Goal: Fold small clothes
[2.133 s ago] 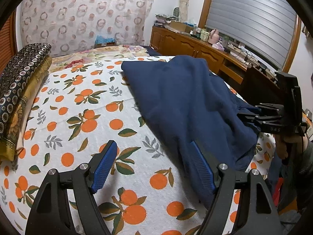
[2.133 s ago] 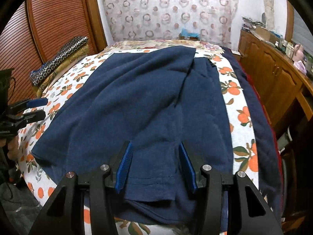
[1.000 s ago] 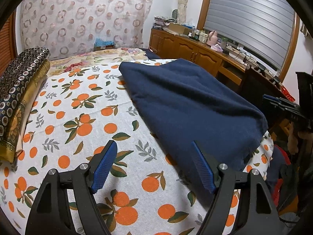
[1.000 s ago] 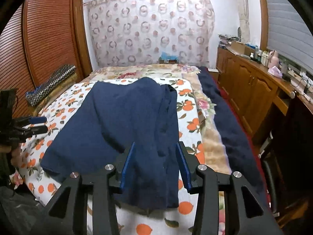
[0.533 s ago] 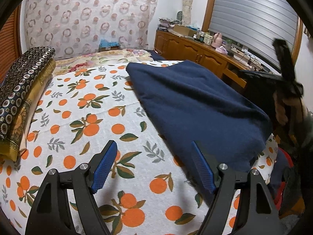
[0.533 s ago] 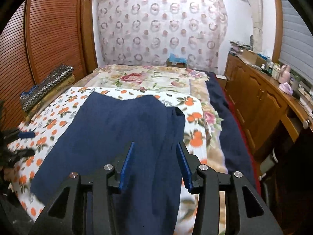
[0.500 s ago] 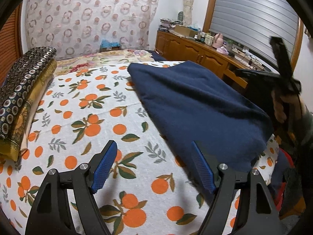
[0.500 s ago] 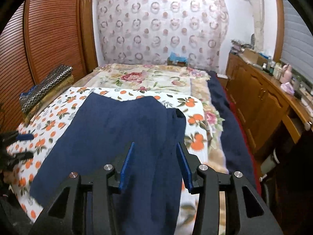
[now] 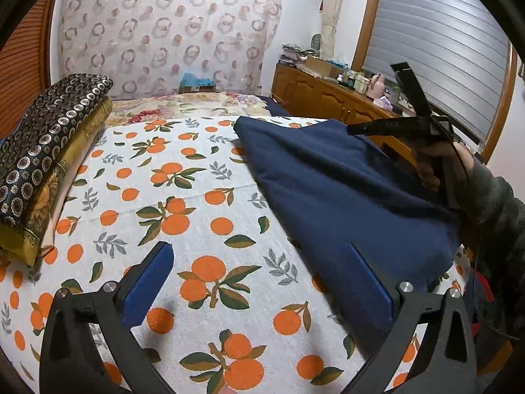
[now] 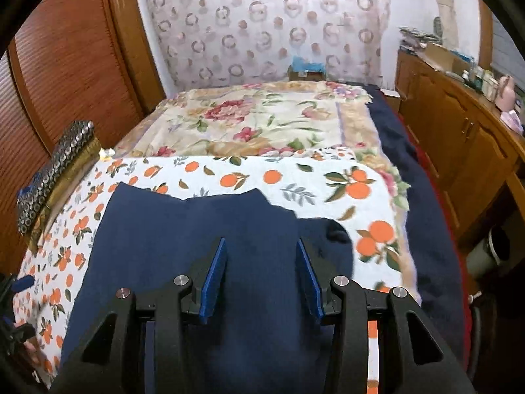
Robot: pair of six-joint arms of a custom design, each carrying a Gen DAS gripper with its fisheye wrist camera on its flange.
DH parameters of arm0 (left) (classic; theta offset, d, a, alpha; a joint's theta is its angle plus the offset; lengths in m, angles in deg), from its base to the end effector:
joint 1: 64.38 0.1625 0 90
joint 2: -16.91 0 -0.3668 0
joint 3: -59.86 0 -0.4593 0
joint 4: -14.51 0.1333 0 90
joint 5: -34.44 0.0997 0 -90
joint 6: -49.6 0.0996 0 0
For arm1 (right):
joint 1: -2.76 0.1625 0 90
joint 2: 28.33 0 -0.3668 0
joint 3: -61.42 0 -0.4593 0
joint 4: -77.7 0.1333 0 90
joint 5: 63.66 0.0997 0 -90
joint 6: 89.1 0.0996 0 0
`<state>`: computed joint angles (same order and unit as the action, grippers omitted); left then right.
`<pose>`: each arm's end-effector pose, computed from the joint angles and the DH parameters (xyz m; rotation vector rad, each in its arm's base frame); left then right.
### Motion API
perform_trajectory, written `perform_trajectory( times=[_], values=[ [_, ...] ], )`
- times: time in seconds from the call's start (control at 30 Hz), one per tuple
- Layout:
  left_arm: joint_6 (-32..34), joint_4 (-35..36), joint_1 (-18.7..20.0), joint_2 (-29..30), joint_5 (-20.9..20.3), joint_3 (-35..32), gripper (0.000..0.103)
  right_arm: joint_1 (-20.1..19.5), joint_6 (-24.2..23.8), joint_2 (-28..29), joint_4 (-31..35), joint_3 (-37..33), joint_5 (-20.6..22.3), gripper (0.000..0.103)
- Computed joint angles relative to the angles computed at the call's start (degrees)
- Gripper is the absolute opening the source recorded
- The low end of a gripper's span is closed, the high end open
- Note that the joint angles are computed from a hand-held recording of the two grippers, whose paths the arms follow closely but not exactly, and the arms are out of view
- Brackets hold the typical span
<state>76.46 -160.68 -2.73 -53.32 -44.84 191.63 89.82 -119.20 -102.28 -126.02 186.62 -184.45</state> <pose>-0.0912 -0.4888 0.0542 1.2932 2.5960 -0.6106 0.0560 -0.5144 0.2057 0.1541 -2.1493 1.0693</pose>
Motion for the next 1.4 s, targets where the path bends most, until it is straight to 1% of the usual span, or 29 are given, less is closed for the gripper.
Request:
perform_trajectory(
  times=[0.07, 0.1, 0.13, 0.17, 0.23, 0.27, 0.3, 0.33, 0.37, 0.43, 0.47, 0.5, 0.53, 0.57, 0.6, 0.63, 0.67, 0.73, 0.8, 0.83, 0.87, 0.93, 1.0, 1.13, 1.23, 1.3, 1.4],
  values=[
    [0.3, 0.6, 0.1, 0.1, -0.1, -0.1, 0.103, 0.5, -0.7, 1.5, 1.6, -1.4, -2.3, 0.045],
    [0.3, 1.0, 0.2, 0.1, -0.3, -0.2, 0.103, 0.7, -1.0, 2.2, 2.4, -2.2, -4.0, 0.042],
    [0.4, 1.4, 0.2, 0.1, -0.4, -0.2, 0.103, 1.0, -1.2, 2.5, 3.4, -3.0, -5.3, 0.025],
    [0.5, 1.8, 0.1, 0.1, -0.4, -0.2, 0.103, 1.2, -1.8, 2.6, 3.6, -3.2, -5.7, 0.011],
    [0.8, 1.9, 0.0, -0.1, -0.3, 0.1, 0.103, 1.9, -5.2, 2.7, -0.6, -2.6, -5.1, 0.008],
    [0.9, 2.0, -0.1, -0.2, -0.2, 0.2, 0.103, 2.5, -6.9, 3.4, -4.4, -2.7, -5.5, 0.008],
    [0.9, 2.2, -0.2, -0.1, -0.3, 0.1, 0.103, 3.2, -7.3, 3.7, -8.4, -2.5, -6.8, 0.008],
    [0.8, 2.7, -0.2, 0.1, -0.4, 0.0, 0.103, 3.7, -7.1, 3.9, -10.6, -2.6, -7.8, 0.008],
    [0.7, 3.1, -0.2, 0.2, -0.6, -0.1, 0.103, 4.2, -7.3, 4.2, -12.1, -3.0, -9.3, 0.008],
    [0.7, 3.6, -0.3, 0.3, -0.6, -0.1, 0.103, 4.6, -8.0, 4.8, -12.1, -3.6, -11.0, 0.008],
    [0.7, 3.9, -0.5, 0.3, -0.6, 0.0, 0.103, 4.8, -9.0, 5.8, -12.8, -4.2, -12.3, 0.009],
    [0.9, 4.2, -0.7, 0.2, -0.5, 0.1, 0.103, 5.1, -9.9, 6.6, -13.6, -4.7, -13.5, 0.013],
    [1.0, 4.3, -0.9, 0.1, -0.2, 0.2, 0.103, 5.4, -10.4, 6.9, -13.9, -4.8, -14.6, 0.027],
    [1.2, 4.3, -1.1, 0.1, 0.0, 0.4, 0.103, 5.6, -9.3, 6.2, -12.7, -4.1, -14.3, 0.04],
    [1.4, 4.3, -1.3, 0.0, 0.2, 0.6, 0.103, 5.5, -8.8, 5.2, -12.5, -2.8, -13.2, 0.043],
    [1.5, 4.3, -1.4, 0.1, 0.2, 0.8, 0.103, 5.8, -8.6, 4.8, -12.9, -1.9, -13.0, 0.047],
    [1.6, 4.4, -1.5, 0.0, 0.3, 0.9, 0.103, 6.0, -8.8, 4.2, -14.1, -0.3, -12.7, 0.053],
    [1.7, 4.7, -1.7, 0.0, 0.6, 1.0, 0.103, 6.3, -8.7, 2.2, -15.2, 3.3, -11.6, 0.06],
    [1.8, 4.6, -2.0, 0.2, 1.1, 1.2, 0.103, 6.7, -8.9, 1.1, -17.1, 6.9, -11.5, 0.062],
    [1.9, 4.5, -2.2, 0.2, 1.3, 1.3, 0.103, 6.9, -9.4, 0.7, -18.2, 8.1, -11.8, 0.064],
    [1.9, 4.5, -2.2, 0.2, 1.3, 1.4, 0.103, 7.2, -10.4, 1.1, -20.6, 9.6, -12.9, 0.066],
    [1.9, 4.8, -2.4, 0.2, 1.2, 1.5, 0.103, 7.1, -10.4, 1.1, -23.5, 12.1, -13.8, 0.066],
    [1.9, 5.3, -2.7, 0.3, 1.5, 1.7, 0.103, 6.2, -8.2, -1.5, -23.0, 16.0, -12.7, 0.066],
    [1.9, 6.2, -3.1, 0.3, 1.7, 1.8, 0.103, 5.7, -5.0, -3.6, -24.3, 20.8, -11.9, 0.066],
    [1.4, 6.6, -3.4, 0.0, 1.8, 2.2, 0.103, 6.7, -3.7, -3.8, -25.2, 22.9, -12.7, 0.066],
    [1.0, 7.8, -3.4, -0.3, 1.4, 2.1, 0.103, 7.2, -3.3, -3.3, -25.6, 23.1, -14.2, 0.066],
    [1.4, 9.2, -3.3, -1.1, 0.1, 2.4, 0.103, 6.3, -1.8, -5.0, -24.7, 24.5, -12.5, 0.066]
  ],
)
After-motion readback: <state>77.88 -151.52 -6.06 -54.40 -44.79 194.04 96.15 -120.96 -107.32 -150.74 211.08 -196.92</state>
